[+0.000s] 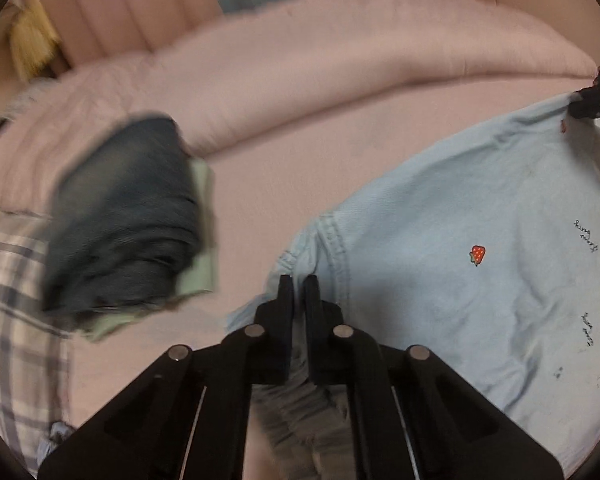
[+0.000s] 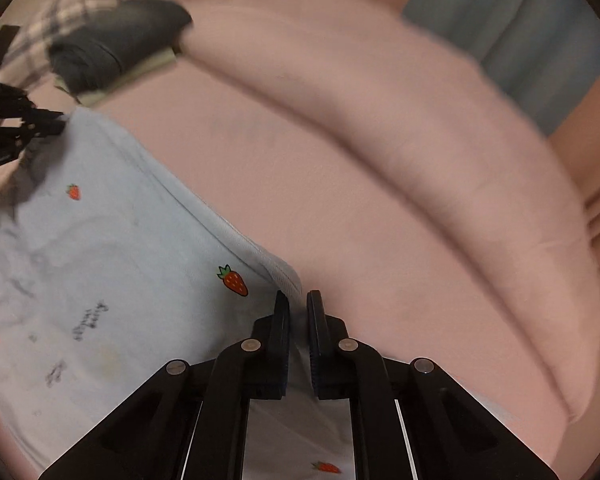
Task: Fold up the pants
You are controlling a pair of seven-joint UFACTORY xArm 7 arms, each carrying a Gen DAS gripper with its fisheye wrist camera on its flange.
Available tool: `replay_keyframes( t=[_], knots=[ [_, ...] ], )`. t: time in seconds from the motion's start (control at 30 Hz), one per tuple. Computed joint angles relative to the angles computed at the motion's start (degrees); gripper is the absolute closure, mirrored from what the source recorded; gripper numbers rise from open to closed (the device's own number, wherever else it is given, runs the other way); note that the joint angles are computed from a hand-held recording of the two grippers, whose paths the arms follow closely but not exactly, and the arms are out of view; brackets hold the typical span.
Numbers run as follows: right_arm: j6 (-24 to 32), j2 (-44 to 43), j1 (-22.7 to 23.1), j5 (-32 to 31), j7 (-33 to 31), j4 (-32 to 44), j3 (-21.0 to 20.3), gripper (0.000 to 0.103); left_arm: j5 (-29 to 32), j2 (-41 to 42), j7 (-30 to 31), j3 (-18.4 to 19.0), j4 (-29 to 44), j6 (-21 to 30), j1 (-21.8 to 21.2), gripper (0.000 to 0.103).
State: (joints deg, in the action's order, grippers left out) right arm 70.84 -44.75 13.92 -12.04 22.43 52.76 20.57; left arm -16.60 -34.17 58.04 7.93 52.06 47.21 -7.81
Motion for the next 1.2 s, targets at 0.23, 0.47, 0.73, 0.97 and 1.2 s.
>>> replay_keyframes(
  t=[0.23, 0.47, 0.73, 0.97, 1.2],
  knots=[
    [7.9, -9.7, 1.5, -1.8, 0.2, 5.5, 9.4, 0.095, -2.3, -16.6, 7.4, 8.6, -5.9, 2.6, 0.0, 0.101],
    [13.3, -10.5, 3.1, 5.6, 1.6, 8.9, 20.6, 0.095, -0.5, -21.6, 5.6, 15.7, -8.8, 21.8, 5.4, 0.099],
    [11.3, -7.5, 7.8, 9.6, 8.3, 2.9, 23.0, 0.095, -14.8, -14.8, -15.4, 18.4, -8.3, 38.9, 11.5, 0.008],
    [10.8, -7.1, 9.0, 7.7, 14.8, 4.5, 22.6, 0.095, -21.6, -10.9, -27.6, 16.8, -8.9, 39.8, 15.4, 0.014],
    [8.9, -7.8, 10.0, 8.6, 19.5, 4.3, 21.7, 0.095, -18.6, -10.1, -31.4, 18.2, -7.3, 43.8, 19.5, 0.014]
  ],
)
